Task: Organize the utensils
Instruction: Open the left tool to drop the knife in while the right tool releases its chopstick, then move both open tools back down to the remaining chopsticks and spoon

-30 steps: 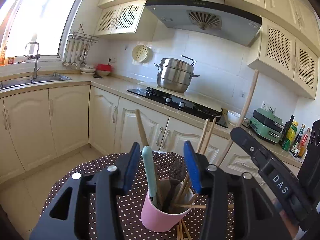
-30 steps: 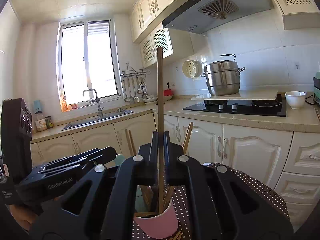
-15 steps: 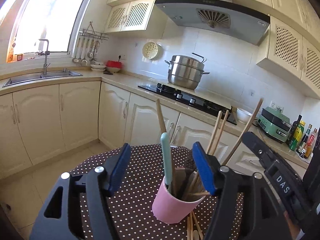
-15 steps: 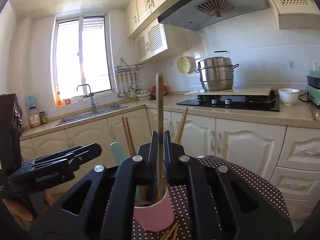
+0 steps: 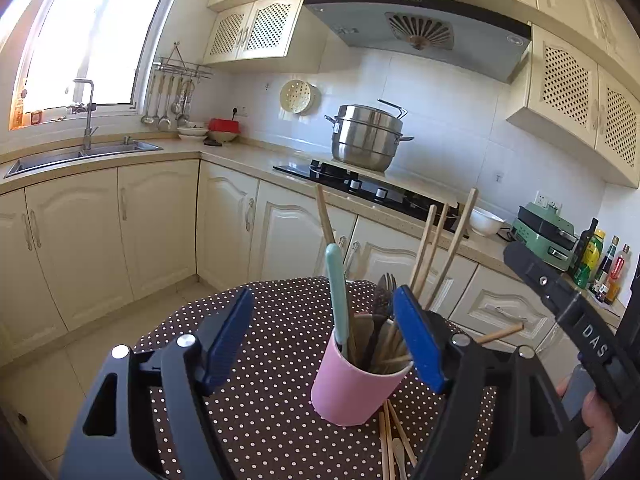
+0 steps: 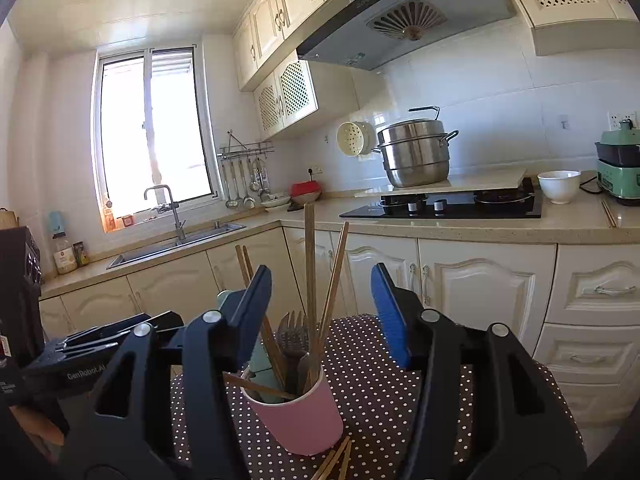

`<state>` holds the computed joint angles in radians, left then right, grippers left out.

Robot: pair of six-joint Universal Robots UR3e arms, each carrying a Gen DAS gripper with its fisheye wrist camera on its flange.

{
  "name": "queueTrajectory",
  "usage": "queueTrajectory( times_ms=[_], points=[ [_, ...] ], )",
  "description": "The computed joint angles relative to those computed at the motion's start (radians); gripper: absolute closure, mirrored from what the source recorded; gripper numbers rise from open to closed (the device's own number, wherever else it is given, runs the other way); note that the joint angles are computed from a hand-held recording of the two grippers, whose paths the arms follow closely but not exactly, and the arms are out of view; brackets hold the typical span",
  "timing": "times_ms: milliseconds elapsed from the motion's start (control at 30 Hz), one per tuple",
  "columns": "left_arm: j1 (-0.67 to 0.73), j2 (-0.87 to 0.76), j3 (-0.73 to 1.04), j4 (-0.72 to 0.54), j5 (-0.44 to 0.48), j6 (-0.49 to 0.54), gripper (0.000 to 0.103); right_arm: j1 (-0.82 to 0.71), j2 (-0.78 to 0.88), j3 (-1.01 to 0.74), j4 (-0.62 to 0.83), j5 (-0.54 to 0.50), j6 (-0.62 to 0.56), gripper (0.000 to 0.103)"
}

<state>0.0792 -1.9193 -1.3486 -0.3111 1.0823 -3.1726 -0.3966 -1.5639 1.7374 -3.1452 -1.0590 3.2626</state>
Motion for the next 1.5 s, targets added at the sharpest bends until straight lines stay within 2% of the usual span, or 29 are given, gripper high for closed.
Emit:
queueTrajectory(
  times_ms=[133, 367, 500, 600, 733, 867, 900, 933, 1100, 1300, 1500],
  points=[
    [0.006, 0.030, -0.046, -0.005, -0.012, 0.018, 0.030, -0.029, -0.049, 0.044, 0.001, 0.017, -0.005, 0.047],
    [0.008, 0.082, -0.124, -0.044, -0.028, 0.050, 0.029, -0.110, -0.159, 0.153, 0.041, 0.082, -0.029, 0.047],
    [-0.005, 0.100, -0.141, -0.116, -0.020, 0.082, 0.029, -0.161, -0.225, 0.214, 0.081, 0.120, -0.051, 0.047],
    [-0.004, 0.113, -0.168, -0.153, -0.045, 0.109, 0.029, -0.196, -0.272, 0.263, 0.113, 0.149, -0.072, 0.047],
    [-0.017, 0.120, -0.169, -0.277, -0.062, 0.174, 0.029, -0.226, -0.317, 0.314, 0.197, 0.171, -0.122, 0.047],
    [-0.034, 0.106, -0.140, -0.426, -0.065, 0.233, 0.029, -0.217, -0.336, 0.335, 0.332, 0.145, -0.198, 0.044],
    [-0.041, 0.095, -0.119, -0.479, -0.058, 0.243, 0.033, -0.214, -0.337, 0.339, 0.371, 0.141, -0.220, 0.044],
    [-0.048, 0.087, -0.104, -0.514, -0.053, 0.253, 0.042, -0.214, -0.341, 0.345, 0.396, 0.139, -0.233, 0.044],
    [-0.075, 0.034, -0.041, -0.663, -0.047, 0.282, 0.058, -0.216, -0.353, 0.358, 0.505, 0.136, -0.294, 0.044],
    [-0.128, -0.044, 0.037, -0.745, -0.005, 0.296, 0.065, -0.226, -0.353, 0.347, 0.594, 0.136, -0.333, 0.044],
    [-0.180, -0.106, 0.086, -0.770, 0.078, 0.286, 0.065, -0.232, -0.351, 0.346, 0.633, 0.134, -0.349, 0.044]
  ],
)
